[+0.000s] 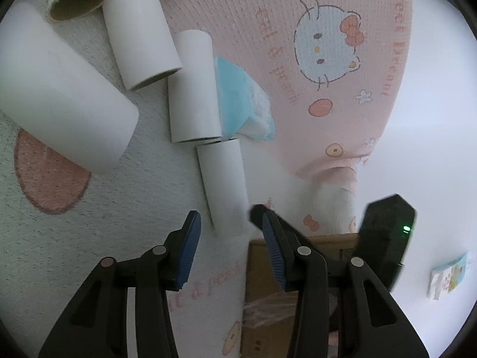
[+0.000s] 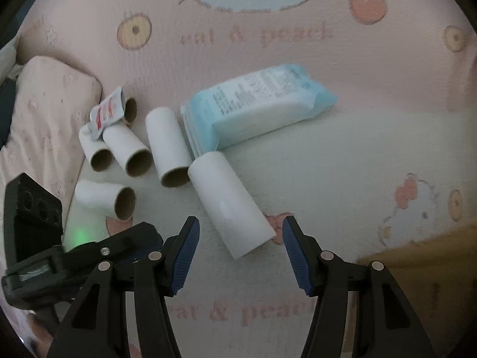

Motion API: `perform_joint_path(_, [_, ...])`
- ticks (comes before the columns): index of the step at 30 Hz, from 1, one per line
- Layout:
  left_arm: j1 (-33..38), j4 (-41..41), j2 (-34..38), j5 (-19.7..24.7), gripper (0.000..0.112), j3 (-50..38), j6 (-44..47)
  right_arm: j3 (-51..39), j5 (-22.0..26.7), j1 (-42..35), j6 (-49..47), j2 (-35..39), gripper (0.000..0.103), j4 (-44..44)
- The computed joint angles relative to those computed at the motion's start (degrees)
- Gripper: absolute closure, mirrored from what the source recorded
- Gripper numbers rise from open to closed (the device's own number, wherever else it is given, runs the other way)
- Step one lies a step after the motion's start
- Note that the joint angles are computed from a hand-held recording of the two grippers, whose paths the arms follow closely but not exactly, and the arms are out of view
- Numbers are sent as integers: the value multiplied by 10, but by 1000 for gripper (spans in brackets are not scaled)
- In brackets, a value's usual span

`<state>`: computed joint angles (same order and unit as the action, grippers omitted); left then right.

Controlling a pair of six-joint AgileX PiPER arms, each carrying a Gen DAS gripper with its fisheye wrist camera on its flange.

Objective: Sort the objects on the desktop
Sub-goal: 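Move both grippers toward the scattered white cardboard tubes, then close the right gripper on a white tube while the left gripper closes on another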

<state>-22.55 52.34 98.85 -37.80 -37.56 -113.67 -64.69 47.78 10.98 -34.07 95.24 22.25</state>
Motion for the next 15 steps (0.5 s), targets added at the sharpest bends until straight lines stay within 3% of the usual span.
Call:
perform_joint_path(8, [6, -34, -3, -12, 66, 19, 12, -15, 18, 8, -19, 37, 49, 12])
perform_joint_path(9, [7, -33, -4, -10, 66, 20, 9, -15, 19, 19, -9, 39, 51, -8])
perform_joint_path(10, [7, -31, -5, -10, 66, 19, 6, -11, 13, 27, -9, 36, 62, -18])
perform_joint_path(12, [10, -25, -8, -10, 66, 21, 1, 4, -1, 47, -14, 24, 63, -40])
perform_joint_path(15, [10, -7, -7, -1, 66, 15, -16, 7, 20, 52, -29, 19, 66, -30])
